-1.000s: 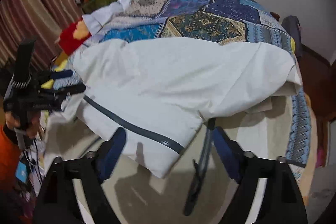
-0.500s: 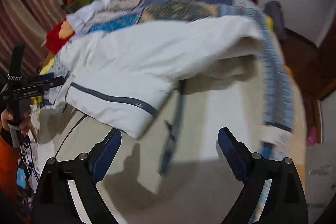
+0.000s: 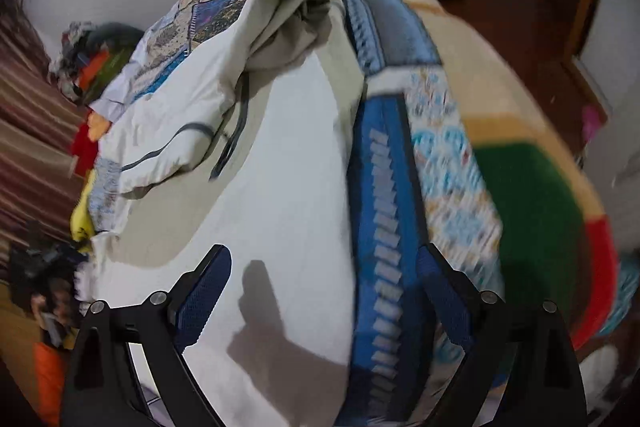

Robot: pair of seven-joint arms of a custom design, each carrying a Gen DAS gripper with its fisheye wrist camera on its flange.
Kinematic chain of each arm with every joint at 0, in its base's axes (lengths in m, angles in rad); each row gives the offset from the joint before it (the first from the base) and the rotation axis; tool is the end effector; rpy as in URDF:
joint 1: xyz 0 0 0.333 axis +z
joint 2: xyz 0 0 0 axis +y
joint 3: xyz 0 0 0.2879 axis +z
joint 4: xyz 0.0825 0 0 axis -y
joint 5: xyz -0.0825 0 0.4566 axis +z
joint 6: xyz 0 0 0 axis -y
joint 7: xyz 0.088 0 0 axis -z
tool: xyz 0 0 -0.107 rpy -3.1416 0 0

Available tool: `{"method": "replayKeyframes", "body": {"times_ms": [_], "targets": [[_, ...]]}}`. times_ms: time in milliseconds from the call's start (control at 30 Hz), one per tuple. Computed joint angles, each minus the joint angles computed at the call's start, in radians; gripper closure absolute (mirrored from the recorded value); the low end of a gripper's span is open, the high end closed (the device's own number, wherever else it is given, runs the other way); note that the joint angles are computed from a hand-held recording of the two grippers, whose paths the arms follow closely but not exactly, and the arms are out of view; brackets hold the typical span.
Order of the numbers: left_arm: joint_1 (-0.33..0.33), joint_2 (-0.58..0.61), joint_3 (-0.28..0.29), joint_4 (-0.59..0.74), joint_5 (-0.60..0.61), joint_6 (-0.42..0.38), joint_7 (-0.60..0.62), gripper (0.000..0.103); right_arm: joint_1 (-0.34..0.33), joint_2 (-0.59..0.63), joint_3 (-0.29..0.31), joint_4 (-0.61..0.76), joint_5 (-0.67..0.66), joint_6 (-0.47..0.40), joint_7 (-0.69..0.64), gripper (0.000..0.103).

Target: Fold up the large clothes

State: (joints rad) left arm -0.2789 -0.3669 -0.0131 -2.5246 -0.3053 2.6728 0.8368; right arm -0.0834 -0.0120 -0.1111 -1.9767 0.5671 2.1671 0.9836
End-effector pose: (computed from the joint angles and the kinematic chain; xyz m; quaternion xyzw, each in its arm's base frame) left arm 0.5084 -0.1432 0.3963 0.8684 -0.4155 0.2693 0.0272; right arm 0.6343 -0.1037 0.4413 -0.7202 0.6411 0.0054 0.2651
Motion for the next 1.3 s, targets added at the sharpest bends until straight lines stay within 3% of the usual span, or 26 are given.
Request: {"method": "replayKeyframes", "body": {"times_ms": [67,100,200,333,400,467,500,567,633,733,967,1067,1200,1300], "targets": [[-0.068,0.009,0.044,-0.017,-0.128,0.055,0.075,0.007,0.002,-0.036,0.001,-0.049,0.013,0.032,-0.03,0.013],[-0.073,0.023,0.039,-0.008,-0.137,0.058,0.085,0.007,0.005,-0.052,0.002,-0.068,0.011,0.044,-0.048,0.015],[-0.025,0.084,-0.025,0.049,-0.032,0.006,0.031,0.007,0.009,-0.071,-0.003,-0.083,0.035,0.007,-0.093,0.029],[-0.003,0.155,-0.054,0.105,-0.008,-0.018,0.047,0.009,0.016,-0.092,-0.001,-0.109,0.05,0.008,-0.119,0.043],[0.003,0.192,-0.071,0.138,-0.013,-0.015,0.065,0.021,0.02,-0.088,-0.002,-0.109,0.069,0.01,-0.126,0.057],[0.017,0.232,-0.095,0.189,0.024,-0.04,0.068,0.042,0.024,-0.073,-0.007,-0.094,0.118,-0.017,-0.146,0.071],[0.026,0.248,-0.109,0.214,0.058,-0.056,0.06,0.047,0.025,-0.066,-0.007,-0.087,0.136,-0.026,-0.156,0.075],[0.039,0.273,-0.136,0.264,0.131,-0.081,0.043,0.078,0.029,-0.047,-0.002,-0.07,0.159,-0.036,-0.17,0.087],[0.049,0.282,-0.157,0.305,0.209,-0.105,0.015,0.083,0.032,-0.023,0.003,-0.043,0.179,-0.052,-0.176,0.092],[0.058,0.271,-0.178,0.347,0.338,-0.105,-0.041,0.085,0.04,0.002,0.015,-0.003,0.2,-0.069,-0.198,0.094],[0.081,0.269,-0.177,0.468,0.504,-0.024,-0.127,0.086,0.064,0.043,0.039,0.094,0.302,-0.041,-0.306,0.095],[0.1,0.324,-0.164,0.554,0.508,0.017,-0.116,0.088,0.068,0.102,0.051,0.189,0.343,-0.016,-0.313,0.096],[0.13,0.35,-0.147,0.605,0.489,0.002,-0.127,0.089,0.072,0.209,0.077,0.343,0.358,0.077,-0.297,0.096],[0.16,0.452,-0.135,0.72,0.524,-0.031,-0.178,0.09,0.071,0.352,0.097,0.535,0.317,0.117,-0.213,0.097]]}}
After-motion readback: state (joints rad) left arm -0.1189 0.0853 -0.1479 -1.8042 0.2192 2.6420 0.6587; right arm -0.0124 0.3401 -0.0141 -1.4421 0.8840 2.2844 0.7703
